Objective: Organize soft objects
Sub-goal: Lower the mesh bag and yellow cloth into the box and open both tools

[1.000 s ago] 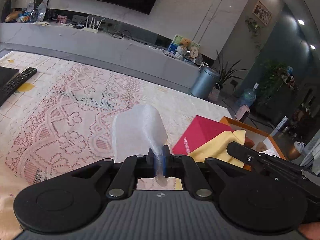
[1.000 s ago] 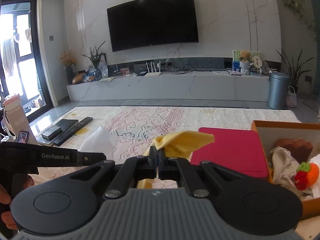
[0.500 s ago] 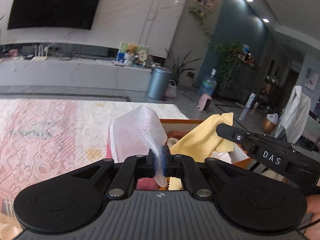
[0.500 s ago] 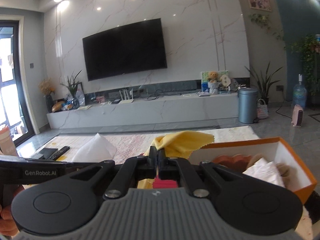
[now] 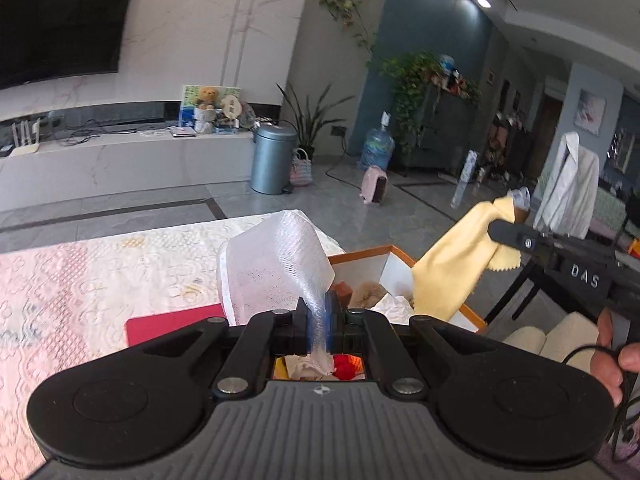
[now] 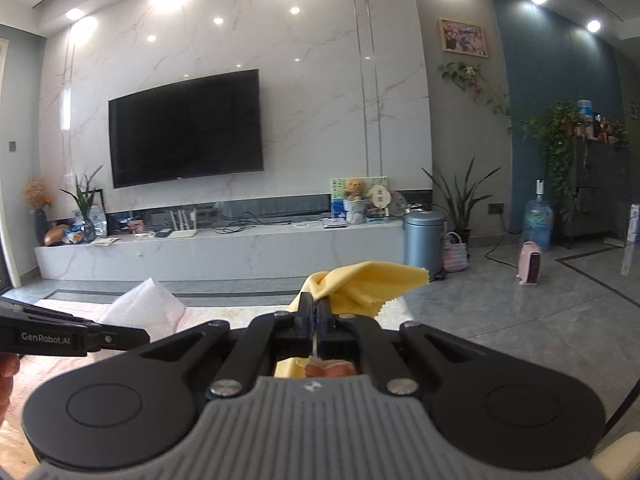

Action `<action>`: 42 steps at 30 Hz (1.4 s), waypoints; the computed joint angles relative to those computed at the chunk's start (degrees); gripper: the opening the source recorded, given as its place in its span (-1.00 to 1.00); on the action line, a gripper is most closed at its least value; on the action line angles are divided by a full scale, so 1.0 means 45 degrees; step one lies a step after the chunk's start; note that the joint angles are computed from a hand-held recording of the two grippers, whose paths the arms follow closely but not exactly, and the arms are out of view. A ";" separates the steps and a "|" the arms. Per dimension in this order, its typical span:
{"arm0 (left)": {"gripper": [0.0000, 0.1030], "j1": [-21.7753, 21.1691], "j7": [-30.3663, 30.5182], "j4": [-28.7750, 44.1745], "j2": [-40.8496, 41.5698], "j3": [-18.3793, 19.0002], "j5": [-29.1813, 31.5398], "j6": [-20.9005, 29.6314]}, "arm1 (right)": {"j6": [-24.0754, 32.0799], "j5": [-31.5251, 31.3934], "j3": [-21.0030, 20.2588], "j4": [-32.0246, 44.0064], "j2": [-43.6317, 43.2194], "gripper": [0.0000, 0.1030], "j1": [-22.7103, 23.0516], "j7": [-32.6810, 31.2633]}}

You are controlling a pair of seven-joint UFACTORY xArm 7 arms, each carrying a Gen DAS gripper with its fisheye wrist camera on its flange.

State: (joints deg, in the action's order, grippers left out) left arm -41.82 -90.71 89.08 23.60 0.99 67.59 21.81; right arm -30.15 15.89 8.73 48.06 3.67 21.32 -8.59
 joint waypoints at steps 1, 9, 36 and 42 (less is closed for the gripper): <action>-0.88 0.0187 0.0895 0.0454 0.0389 -0.0217 -0.0515 0.0112 | 0.0072 0.0180 -0.0077 0.0180 0.0165 -1.00 -0.0008 -0.0247; -0.88 0.0519 0.7242 0.3996 0.3384 -0.0857 -0.4033 0.1624 | 0.1385 0.0728 -0.1244 0.2234 0.2067 -1.00 0.0347 -0.1587; -0.81 0.1119 1.4917 0.9898 0.7335 -0.1085 -1.2847 0.6558 | 0.9648 -0.2354 0.2472 0.7927 0.6473 -1.00 -0.2967 0.0359; -0.38 0.0936 1.4291 0.9125 0.6772 -0.0617 -1.2958 0.6056 | 1.0628 -0.1504 0.1637 0.8631 0.6468 -0.93 -0.2185 0.0155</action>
